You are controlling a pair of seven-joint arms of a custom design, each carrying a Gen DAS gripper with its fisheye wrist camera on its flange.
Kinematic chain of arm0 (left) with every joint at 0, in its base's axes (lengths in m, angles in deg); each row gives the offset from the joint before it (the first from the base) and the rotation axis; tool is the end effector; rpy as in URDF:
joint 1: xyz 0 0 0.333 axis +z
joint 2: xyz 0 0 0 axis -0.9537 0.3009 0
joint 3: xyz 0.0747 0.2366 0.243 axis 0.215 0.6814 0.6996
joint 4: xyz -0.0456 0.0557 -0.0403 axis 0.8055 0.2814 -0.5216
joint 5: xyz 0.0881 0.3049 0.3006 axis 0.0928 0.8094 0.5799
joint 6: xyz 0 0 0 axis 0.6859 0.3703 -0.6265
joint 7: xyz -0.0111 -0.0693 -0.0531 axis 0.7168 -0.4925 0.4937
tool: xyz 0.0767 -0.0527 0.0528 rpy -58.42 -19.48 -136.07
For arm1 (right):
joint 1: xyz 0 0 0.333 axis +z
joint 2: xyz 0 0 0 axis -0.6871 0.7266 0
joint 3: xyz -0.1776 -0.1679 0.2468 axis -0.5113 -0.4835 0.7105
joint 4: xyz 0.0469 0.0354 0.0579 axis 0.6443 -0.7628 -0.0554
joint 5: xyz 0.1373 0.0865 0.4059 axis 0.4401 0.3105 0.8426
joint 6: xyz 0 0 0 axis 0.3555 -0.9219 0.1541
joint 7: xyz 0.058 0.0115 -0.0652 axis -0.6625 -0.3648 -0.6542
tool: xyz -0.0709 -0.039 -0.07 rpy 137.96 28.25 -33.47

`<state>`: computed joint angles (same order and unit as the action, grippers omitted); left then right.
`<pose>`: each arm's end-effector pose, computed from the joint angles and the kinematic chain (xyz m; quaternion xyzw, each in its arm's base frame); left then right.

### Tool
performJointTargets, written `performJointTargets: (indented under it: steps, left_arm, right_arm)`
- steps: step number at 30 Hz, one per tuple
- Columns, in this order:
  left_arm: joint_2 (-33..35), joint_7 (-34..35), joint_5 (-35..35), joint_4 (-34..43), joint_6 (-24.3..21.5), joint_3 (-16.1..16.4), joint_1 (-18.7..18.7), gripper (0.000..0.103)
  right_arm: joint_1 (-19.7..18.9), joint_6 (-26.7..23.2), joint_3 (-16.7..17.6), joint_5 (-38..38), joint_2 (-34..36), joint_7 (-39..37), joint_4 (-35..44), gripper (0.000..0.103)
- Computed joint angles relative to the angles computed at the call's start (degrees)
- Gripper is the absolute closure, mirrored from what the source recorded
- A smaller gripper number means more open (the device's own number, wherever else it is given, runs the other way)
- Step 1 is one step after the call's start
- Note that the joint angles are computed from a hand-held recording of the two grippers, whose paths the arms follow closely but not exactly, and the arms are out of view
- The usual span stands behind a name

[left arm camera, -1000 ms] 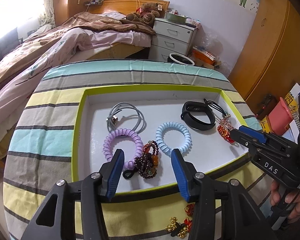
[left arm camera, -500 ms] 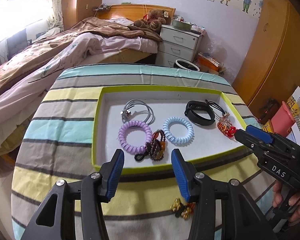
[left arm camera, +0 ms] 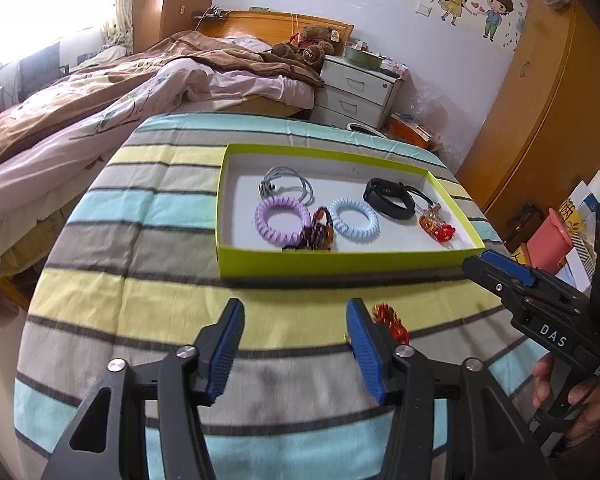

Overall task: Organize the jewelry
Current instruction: 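Move both open tools back to the gold and red charms, then grasp the gold charm with the left tool while the right tool grasps the red knotted charm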

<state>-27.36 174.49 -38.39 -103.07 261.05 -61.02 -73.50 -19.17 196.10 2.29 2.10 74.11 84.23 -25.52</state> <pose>0.6726 -0.1336 0.3726 -0.6358 0.6837 -0.3289 0.1414 0.6836 0.3133 0.3565 -0.6985 0.5933 -0.1929 0.3505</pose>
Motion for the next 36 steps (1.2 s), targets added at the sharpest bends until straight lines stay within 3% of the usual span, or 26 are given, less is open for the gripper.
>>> performJointTargets:
  steps: [2, 3, 5, 9, 15, 18, 28, 34, 36]
  left_arm:
    - [-0.06, 3.62, -3.34, -0.59, 0.01, -3.47, 3.06, 0.048]
    - [-0.11, 4.9, -4.53, -0.88, -0.24, -4.32, 3.75, 0.048]
    - [0.32, 6.14, -5.46, -0.52, -1.55, -4.32, 3.63, 0.048]
    - [1.17, 7.99, -6.95, 0.02, -2.27, -4.53, 2.95, 0.048]
    - [2.28, 5.05, -3.06, 1.14, -2.81, -1.04, -1.33, 0.048]
    - [3.09, -0.24, 2.43, 1.9, -3.31, 3.1, -5.11, 0.048]
    - [4.13, -6.37, 11.22, 3.01, -3.24, 5.39, -7.46, 0.048]
    - [4.52, -12.5, 17.85, 3.1, -2.09, 9.83, -11.76, 0.048]
    - [4.47, -12.91, 18.37, 2.88, -1.76, 9.15, -11.08, 0.048]
  right_arm:
    - [1.03, 0.21, -0.92, -0.33, -0.27, 0.5, -0.7, 0.057]
    - [2.97, 0.48, -3.09, -0.84, -0.4, 1.79, -1.07, 0.057]
    - [4.77, 1.1, -5.08, -1.62, -0.85, 3.33, -2.08, 0.057]
    - [4.13, 2.33, -4.14, -1.83, -2.07, 3.57, -4.27, 0.057]
    - [5.64, 3.61, -5.97, -1.8, -3.15, 5.12, -6.06, 0.057]
    - [6.23, 3.53, -6.66, -1.68, -3.23, 5.72, -6.28, 0.057]
    - [5.57, 3.59, -5.97, -1.64, -3.46, 5.79, -6.69, 0.057]
    - [5.92, 3.26, -6.31, -1.76, -3.46, 6.05, -6.68, 0.057]
    - [6.11, 3.21, -6.45, -1.97, -3.47, 6.15, -6.68, 0.057]
